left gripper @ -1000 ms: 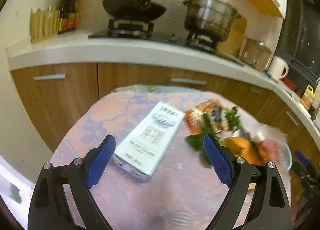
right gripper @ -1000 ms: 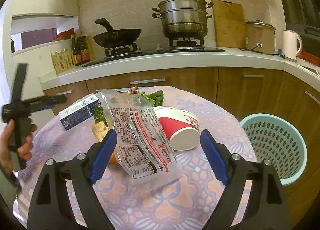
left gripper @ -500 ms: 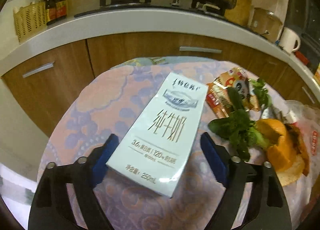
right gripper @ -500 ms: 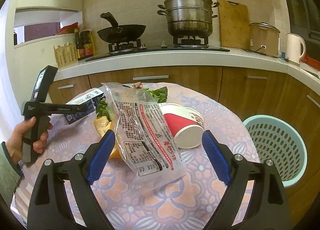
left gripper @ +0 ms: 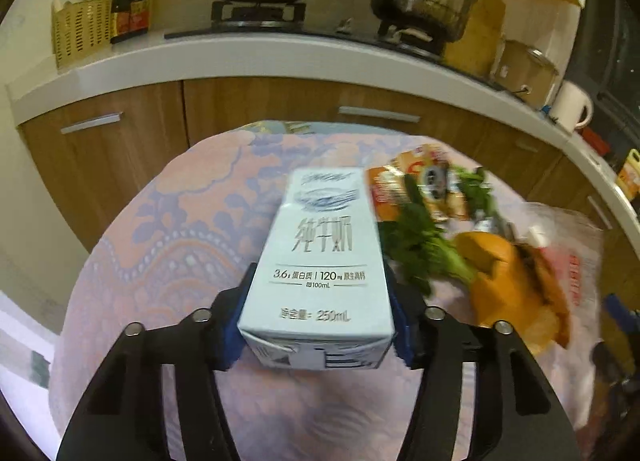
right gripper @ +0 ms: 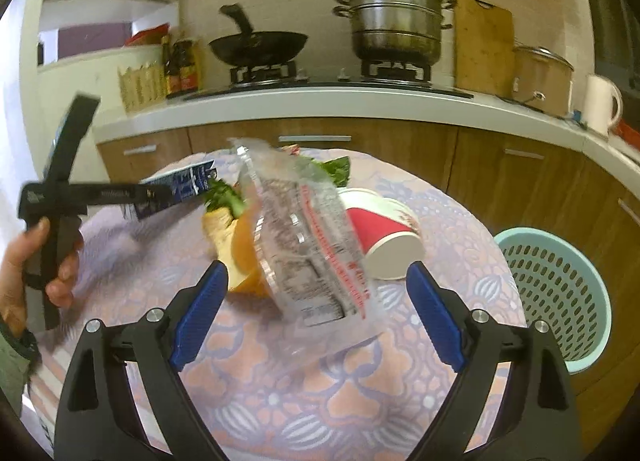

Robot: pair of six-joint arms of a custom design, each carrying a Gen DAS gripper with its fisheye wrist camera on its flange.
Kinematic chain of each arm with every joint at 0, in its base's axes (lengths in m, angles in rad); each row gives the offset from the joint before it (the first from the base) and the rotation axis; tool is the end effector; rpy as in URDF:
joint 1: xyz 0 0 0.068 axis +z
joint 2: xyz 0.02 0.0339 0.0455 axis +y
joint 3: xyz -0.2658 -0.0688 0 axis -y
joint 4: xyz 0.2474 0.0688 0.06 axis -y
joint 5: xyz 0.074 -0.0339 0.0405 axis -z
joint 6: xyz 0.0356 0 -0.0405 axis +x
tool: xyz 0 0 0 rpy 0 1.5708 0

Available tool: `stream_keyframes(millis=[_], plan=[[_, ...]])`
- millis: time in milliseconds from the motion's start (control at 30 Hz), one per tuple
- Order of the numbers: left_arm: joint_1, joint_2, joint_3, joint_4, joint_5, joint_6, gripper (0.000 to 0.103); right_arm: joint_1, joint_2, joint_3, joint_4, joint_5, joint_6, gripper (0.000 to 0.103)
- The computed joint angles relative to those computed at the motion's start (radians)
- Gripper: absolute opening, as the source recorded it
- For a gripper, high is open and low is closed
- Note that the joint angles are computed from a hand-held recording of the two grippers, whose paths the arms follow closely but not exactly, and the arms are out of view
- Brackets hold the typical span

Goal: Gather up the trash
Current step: 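Grasp the white milk carton with the left tool while the right tool grasps the clear plastic bag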

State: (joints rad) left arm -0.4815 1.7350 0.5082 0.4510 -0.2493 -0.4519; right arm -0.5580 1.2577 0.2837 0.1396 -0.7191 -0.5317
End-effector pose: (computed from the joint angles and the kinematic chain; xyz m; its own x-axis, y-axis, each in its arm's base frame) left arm 0.2530 -0.1223 0.0871 -0.6862 -0.1189 -0.7176 -0.0077 0.9877 -0.1563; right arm 0.1774 -0.0831 0.1208 -0.5535 -0.1042 -0.8263 -0.2988 0.9510 0.0801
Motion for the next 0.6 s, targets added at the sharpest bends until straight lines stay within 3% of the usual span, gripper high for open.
stream_keyframes(millis=[233,367,467,500,567,600], plan=[[-0.099,-0.069,-0.039,-0.002,-0.053,-0.056,0.053,0.16,0.009,0.082,-0.045,0.187,0.122,0.083],[-0.157,-0.095,-0.049,-0.003,-0.093,-0.088,0.053,0.23,0.057,0.159,-0.099,0.295,0.138,0.048],[-0.193,-0.122,-0.054,-0.014,-0.115,-0.101,0.053,0.23,0.124,0.212,-0.137,0.318,0.139,0.034],[-0.201,-0.131,-0.055,-0.018,-0.119,-0.102,0.053,0.219,0.16,0.238,-0.16,0.307,0.132,0.032],[-0.228,-0.15,-0.054,-0.03,-0.133,-0.107,0.053,0.187,0.192,0.263,-0.185,0.27,0.118,0.017],[-0.238,-0.158,-0.052,-0.037,-0.142,-0.108,0.053,0.172,0.188,0.263,-0.194,0.251,0.109,0.015]])
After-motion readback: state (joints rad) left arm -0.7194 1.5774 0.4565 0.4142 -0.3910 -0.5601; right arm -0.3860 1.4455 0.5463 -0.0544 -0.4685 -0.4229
